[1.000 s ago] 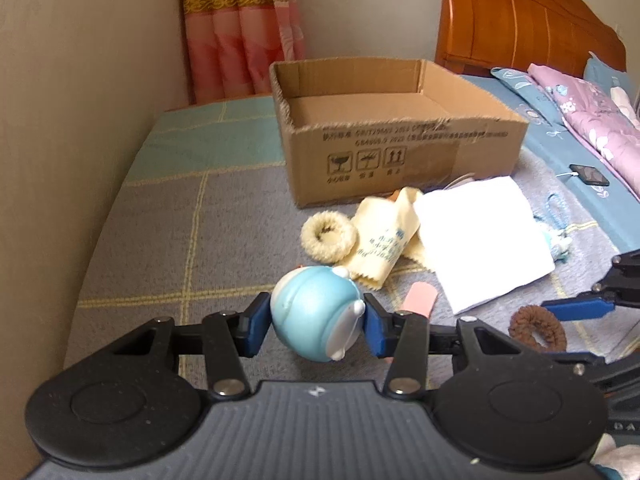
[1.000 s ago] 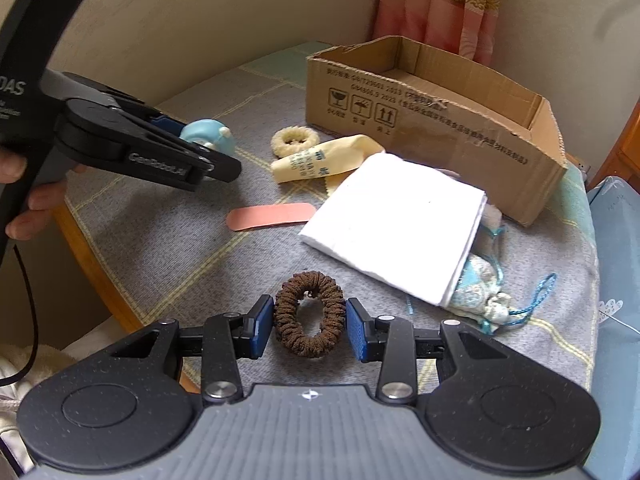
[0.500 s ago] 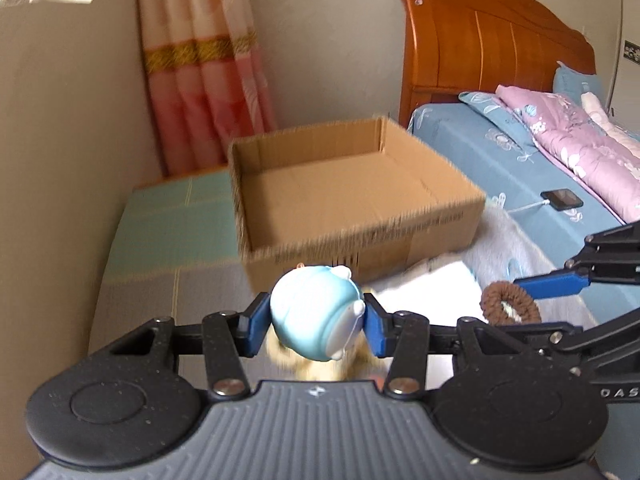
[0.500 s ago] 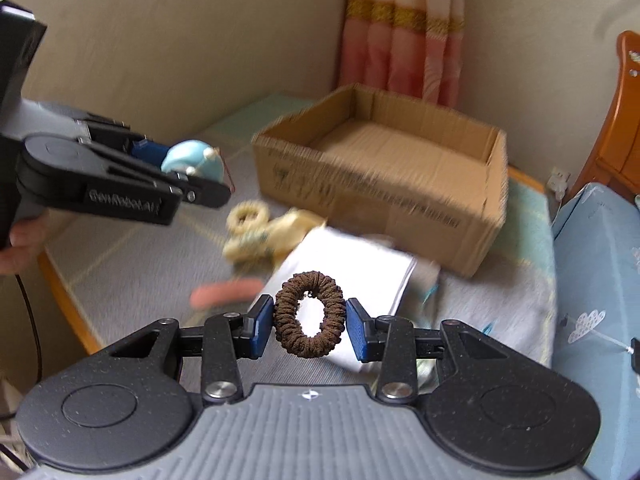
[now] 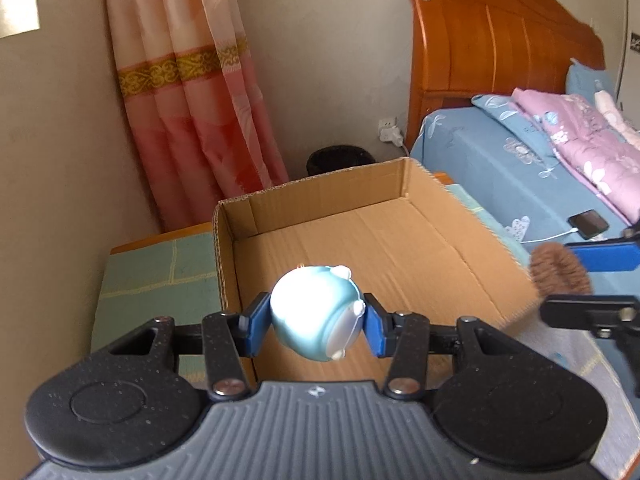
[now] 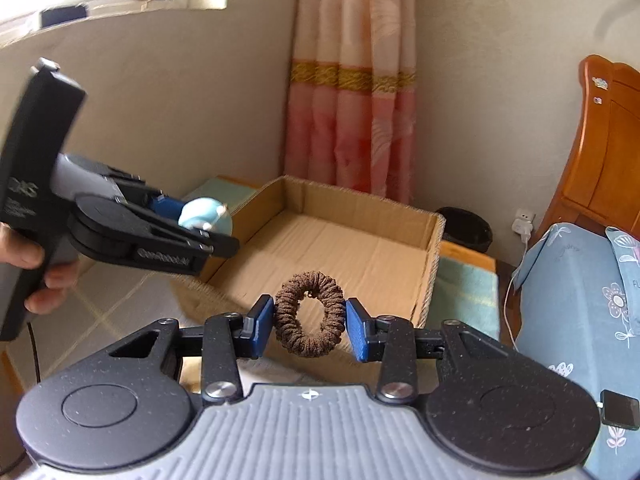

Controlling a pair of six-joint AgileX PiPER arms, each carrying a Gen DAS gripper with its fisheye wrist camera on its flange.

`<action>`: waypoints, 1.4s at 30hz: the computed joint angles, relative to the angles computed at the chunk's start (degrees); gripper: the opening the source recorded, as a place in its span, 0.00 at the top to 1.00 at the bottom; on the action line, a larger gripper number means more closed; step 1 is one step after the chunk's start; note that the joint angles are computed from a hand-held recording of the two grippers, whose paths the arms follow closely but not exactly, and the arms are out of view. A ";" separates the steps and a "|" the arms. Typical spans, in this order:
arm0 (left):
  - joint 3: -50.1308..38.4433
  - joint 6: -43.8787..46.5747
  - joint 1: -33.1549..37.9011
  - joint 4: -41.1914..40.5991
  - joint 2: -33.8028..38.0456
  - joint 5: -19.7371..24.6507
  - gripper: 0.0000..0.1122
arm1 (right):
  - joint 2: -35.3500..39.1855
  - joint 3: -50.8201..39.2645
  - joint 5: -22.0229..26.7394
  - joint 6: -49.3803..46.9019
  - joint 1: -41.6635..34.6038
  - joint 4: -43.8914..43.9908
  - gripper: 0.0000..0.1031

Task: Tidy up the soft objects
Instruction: 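Carry the figurine in the left tool while the right tool carries the hair tie to the box, then open the left tool over the box while the right tool drops the hair tie inside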

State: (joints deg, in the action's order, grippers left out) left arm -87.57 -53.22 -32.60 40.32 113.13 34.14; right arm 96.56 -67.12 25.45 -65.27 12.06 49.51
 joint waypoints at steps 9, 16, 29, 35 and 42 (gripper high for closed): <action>-15.00 -4.53 1.95 4.88 11.63 5.98 0.12 | 7.30 -9.82 2.32 5.42 -1.53 -3.55 0.57; -1.84 -11.45 -2.12 13.19 3.04 5.63 0.12 | 11.98 -15.75 3.52 9.95 -1.65 -6.42 0.57; 24.12 -39.02 -13.42 23.30 -12.83 10.94 0.12 | 28.12 -42.78 11.28 31.45 2.69 -24.07 0.19; 26.34 -40.99 -15.47 23.20 -14.01 12.60 0.12 | 28.38 -42.96 11.76 31.91 1.36 -18.89 0.05; 27.43 -42.48 -17.45 23.71 -14.81 15.25 0.12 | 20.07 -30.19 7.03 29.05 0.99 -18.47 0.04</action>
